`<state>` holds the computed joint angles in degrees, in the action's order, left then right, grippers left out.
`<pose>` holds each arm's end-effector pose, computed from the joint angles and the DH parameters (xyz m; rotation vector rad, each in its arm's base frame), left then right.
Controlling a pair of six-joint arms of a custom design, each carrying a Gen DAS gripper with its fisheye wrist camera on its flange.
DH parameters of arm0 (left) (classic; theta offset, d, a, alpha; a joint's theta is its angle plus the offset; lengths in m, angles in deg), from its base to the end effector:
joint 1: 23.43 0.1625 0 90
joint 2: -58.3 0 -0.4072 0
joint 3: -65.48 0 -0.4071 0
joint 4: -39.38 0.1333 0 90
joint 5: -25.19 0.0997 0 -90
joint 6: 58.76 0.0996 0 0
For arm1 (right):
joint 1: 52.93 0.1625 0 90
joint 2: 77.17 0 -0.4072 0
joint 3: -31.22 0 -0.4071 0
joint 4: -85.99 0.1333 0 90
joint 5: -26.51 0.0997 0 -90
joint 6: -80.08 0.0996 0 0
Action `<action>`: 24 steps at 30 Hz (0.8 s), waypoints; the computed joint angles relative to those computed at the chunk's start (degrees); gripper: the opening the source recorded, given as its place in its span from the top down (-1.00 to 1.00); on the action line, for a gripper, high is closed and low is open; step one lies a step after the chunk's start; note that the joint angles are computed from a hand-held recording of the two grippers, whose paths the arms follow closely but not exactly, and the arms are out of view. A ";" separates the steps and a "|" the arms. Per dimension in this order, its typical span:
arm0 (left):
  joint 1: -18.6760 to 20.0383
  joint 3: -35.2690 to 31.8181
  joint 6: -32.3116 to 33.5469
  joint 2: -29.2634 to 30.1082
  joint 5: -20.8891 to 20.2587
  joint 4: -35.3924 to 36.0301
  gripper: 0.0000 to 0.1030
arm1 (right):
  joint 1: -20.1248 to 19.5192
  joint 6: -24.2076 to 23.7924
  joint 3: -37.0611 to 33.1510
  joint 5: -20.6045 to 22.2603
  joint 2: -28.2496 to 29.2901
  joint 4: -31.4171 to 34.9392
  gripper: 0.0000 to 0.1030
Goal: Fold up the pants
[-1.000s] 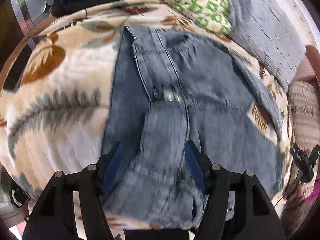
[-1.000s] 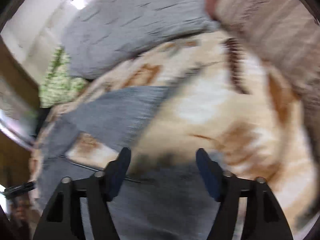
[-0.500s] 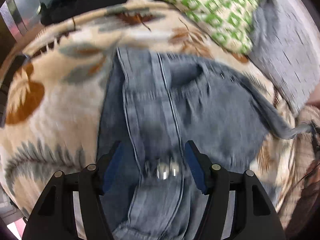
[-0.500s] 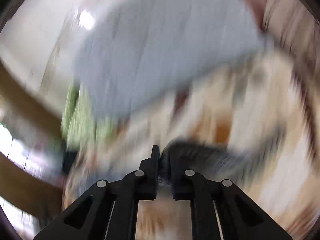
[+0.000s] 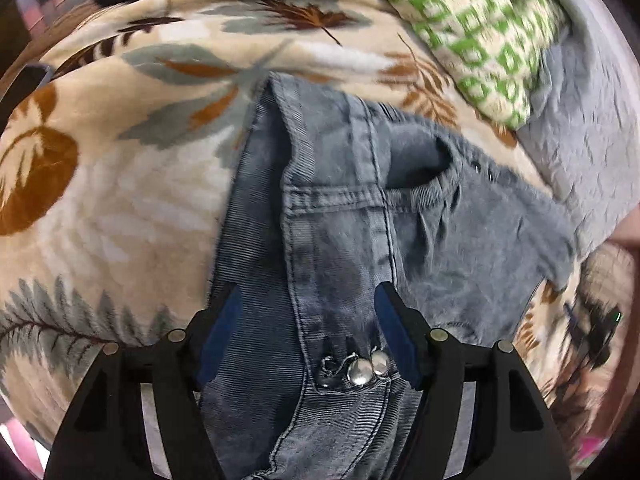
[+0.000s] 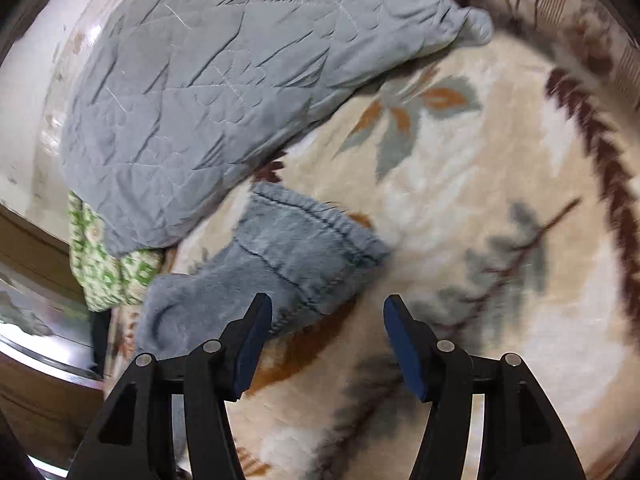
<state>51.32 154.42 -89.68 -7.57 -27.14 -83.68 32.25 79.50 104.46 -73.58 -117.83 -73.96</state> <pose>0.0156 -0.6810 0.3142 -0.4228 2.5151 -0.5459 0.0490 -0.7976 0.1912 -0.1866 -2.7873 0.9317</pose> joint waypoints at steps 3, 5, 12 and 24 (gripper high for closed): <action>-0.19 -0.15 0.75 1.14 -0.37 0.09 -0.33 | -1.16 4.37 -1.66 2.98 2.13 0.49 -0.20; -0.25 -0.29 1.04 2.01 0.14 -1.54 -0.41 | -1.95 6.39 -0.92 6.54 2.45 -2.61 -0.20; -0.41 -1.09 4.40 3.93 -4.14 -9.74 0.39 | -2.76 6.31 0.39 16.57 1.56 -13.11 0.86; -0.69 -4.97 3.34 6.29 0.21 -1.20 0.51 | -0.36 1.16 -9.41 -4.45 6.33 -2.93 0.58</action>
<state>50.63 149.45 -86.34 -1.29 -26.93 -84.89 31.89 80.66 95.05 -78.03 -111.50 -76.89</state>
